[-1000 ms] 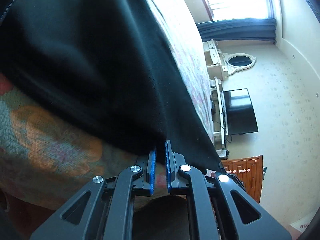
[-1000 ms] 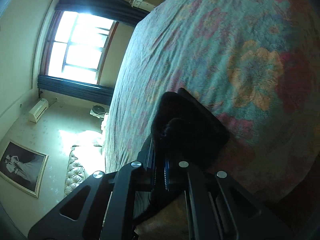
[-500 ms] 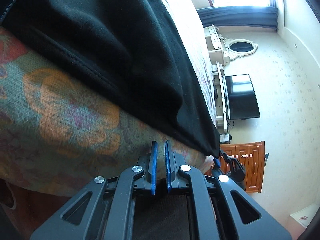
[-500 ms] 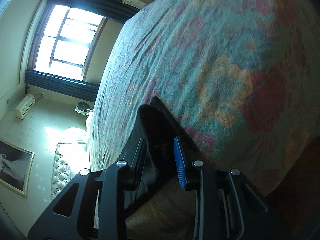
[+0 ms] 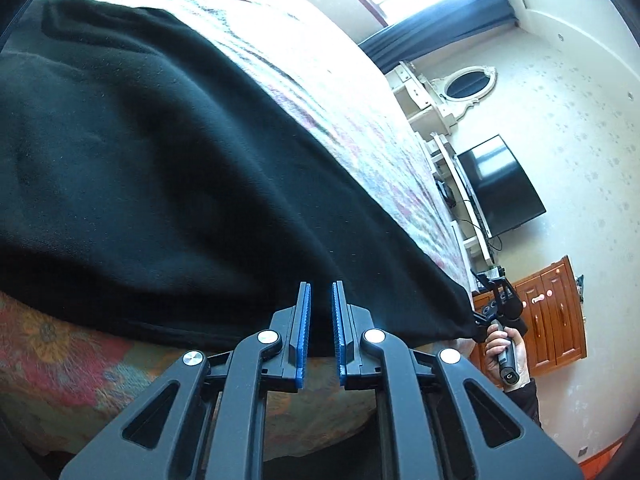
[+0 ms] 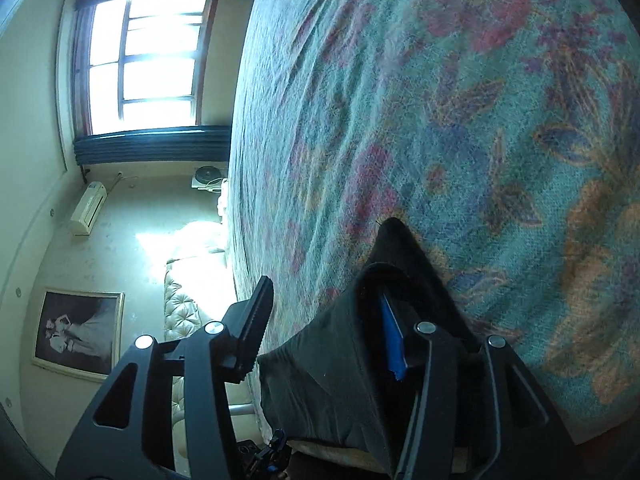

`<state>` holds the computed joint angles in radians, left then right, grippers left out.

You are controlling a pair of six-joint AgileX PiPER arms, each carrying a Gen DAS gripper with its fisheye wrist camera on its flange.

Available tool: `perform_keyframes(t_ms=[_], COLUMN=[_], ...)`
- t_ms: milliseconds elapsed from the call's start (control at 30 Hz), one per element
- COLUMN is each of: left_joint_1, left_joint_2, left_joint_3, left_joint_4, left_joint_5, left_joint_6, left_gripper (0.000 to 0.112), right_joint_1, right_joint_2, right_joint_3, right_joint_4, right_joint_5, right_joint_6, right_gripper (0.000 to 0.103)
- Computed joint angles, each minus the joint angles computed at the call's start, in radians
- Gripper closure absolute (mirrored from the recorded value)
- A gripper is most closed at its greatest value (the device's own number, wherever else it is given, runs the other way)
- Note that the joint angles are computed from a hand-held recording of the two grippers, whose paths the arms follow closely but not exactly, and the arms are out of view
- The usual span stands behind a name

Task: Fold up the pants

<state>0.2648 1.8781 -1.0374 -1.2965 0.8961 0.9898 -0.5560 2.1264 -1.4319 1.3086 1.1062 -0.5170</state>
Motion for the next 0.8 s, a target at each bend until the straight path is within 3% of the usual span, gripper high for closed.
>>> perform_keyframes(t_ms=[133,200,267,300,333,433,500,600,700,800], left_joint_1=[0.01,0.025,0.032,0.04,0.041,0.058,0.053,0.079,0.126,0.142], left_joint_2=[0.056,0.065,0.073,0.077,0.078,0.091,0.094,0.098,0.108,0.109], left_joint_3=[-0.005,0.011,0.004,-0.003,-0.007,-0.029,-0.047,-0.023,0.046,0.093], left_joint_4=[-0.008,-0.026,-0.014,-0.003,0.006,0.043,0.056,0.018,-0.073,-0.132], left_joint_5=[0.014,0.033,0.044,0.054,0.063,0.096,0.107,0.154,0.221,0.232], left_joint_6=[-0.021,0.002,0.009,0.007,0.002,-0.003,-0.029,-0.039,0.004,0.043], left_gripper=[0.101,0.101,0.101,0.101,0.101,0.101,0.101,0.099,0.079,0.079], right_joint_1=[0.017,0.012,0.009,0.021,0.033,0.099,0.183,0.336,0.473,0.605], right_joint_2=[-0.041,-0.069,-0.091,-0.133,-0.18,-0.316,-0.365,-0.334,-0.218,-0.12], right_joint_3=[0.044,0.078,0.083,0.116,0.154,0.267,0.305,0.335,0.383,0.364], right_joint_4=[0.097,0.09,-0.007,-0.066,-0.092,-0.063,-0.018,0.036,0.228,0.294], right_joint_5=[-0.077,-0.162,-0.246,-0.332,-0.397,-0.48,-0.426,-0.248,-0.039,0.01], right_joint_6=[-0.173,-0.189,-0.101,-0.061,-0.061,-0.161,-0.221,-0.24,-0.269,-0.232], right_gripper=[0.053,0.048,0.047,0.047,0.047,0.047,0.047,0.047,0.047,0.047])
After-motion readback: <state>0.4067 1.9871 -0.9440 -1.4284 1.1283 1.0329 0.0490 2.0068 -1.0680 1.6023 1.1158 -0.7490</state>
